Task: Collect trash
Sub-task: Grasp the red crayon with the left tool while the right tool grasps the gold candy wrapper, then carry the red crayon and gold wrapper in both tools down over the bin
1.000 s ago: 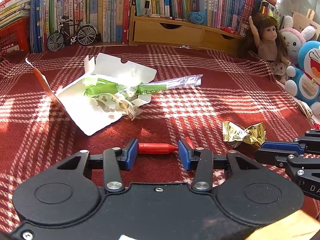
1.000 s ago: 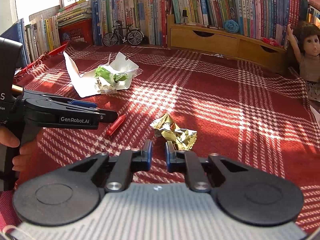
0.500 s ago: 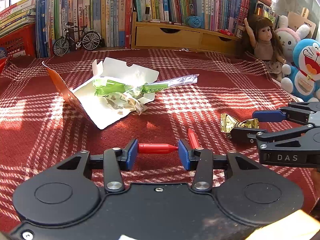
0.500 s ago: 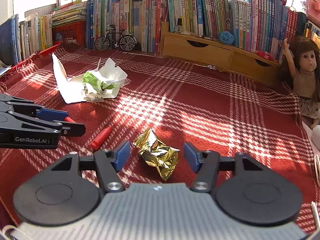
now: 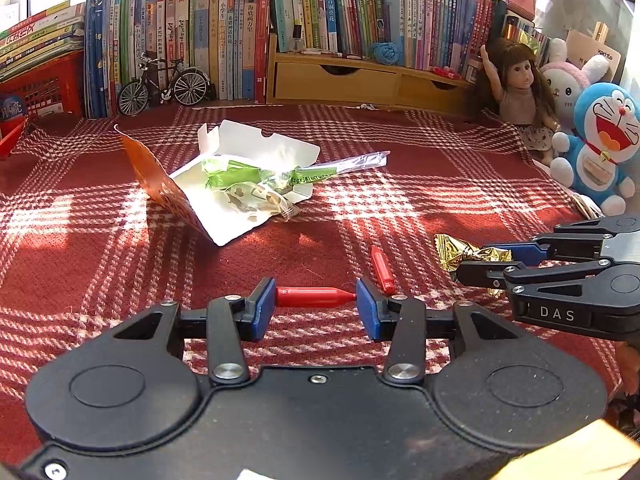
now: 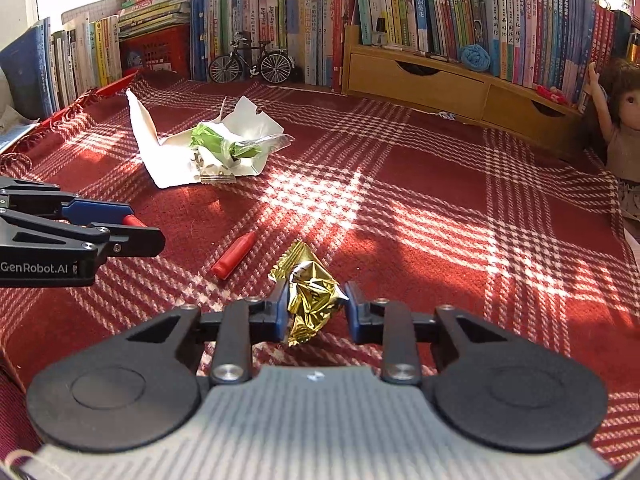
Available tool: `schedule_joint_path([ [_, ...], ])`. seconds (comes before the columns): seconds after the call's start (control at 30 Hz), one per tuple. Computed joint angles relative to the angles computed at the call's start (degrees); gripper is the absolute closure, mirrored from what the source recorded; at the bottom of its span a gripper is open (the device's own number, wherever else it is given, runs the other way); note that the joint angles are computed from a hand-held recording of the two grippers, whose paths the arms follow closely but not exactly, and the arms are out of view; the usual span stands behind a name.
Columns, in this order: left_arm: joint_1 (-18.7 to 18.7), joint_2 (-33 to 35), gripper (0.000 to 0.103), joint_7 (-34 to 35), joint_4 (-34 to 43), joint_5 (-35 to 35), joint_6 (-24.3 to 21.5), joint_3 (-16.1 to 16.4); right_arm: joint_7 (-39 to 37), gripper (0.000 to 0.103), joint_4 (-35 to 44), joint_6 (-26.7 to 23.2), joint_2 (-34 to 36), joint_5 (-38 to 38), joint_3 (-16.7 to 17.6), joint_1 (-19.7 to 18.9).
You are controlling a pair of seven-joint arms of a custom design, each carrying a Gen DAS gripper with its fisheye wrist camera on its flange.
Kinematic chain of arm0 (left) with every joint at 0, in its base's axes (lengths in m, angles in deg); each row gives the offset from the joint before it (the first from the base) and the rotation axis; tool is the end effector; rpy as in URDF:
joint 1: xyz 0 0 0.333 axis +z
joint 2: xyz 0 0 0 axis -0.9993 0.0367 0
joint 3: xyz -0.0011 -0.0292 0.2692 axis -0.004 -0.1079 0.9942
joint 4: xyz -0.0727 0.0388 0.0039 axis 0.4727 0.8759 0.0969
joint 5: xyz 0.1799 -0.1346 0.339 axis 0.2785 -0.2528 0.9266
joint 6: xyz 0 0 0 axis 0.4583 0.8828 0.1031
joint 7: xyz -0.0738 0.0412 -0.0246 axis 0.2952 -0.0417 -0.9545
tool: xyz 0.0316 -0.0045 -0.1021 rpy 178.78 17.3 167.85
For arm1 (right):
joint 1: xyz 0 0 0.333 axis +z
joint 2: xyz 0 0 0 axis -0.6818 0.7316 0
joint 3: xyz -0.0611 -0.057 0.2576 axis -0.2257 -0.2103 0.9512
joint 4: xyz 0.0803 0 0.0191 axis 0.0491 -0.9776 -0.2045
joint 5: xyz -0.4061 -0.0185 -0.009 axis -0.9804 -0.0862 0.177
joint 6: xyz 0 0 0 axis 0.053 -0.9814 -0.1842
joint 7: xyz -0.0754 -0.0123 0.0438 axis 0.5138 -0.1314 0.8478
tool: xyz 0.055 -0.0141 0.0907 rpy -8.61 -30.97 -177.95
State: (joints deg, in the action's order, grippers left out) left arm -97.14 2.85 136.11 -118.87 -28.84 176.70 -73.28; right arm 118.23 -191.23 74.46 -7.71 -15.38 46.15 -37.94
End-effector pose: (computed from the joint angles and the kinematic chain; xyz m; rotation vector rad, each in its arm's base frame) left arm 0.5758 -0.1987 0.6225 -1.2317 2.3376 -1.1078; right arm 0.4931 0.0922 0.6127 -1.6943 1.8069 -0.7822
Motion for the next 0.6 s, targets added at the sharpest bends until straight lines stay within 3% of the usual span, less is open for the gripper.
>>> schedule_joint_path([
  [0.6,-2.6,-21.3,0.061,5.6,-19.4,-4.8,-6.1,6.1,2.5,0.068,-11.3,-3.2,-16.6,5.8,3.3,5.3],
])
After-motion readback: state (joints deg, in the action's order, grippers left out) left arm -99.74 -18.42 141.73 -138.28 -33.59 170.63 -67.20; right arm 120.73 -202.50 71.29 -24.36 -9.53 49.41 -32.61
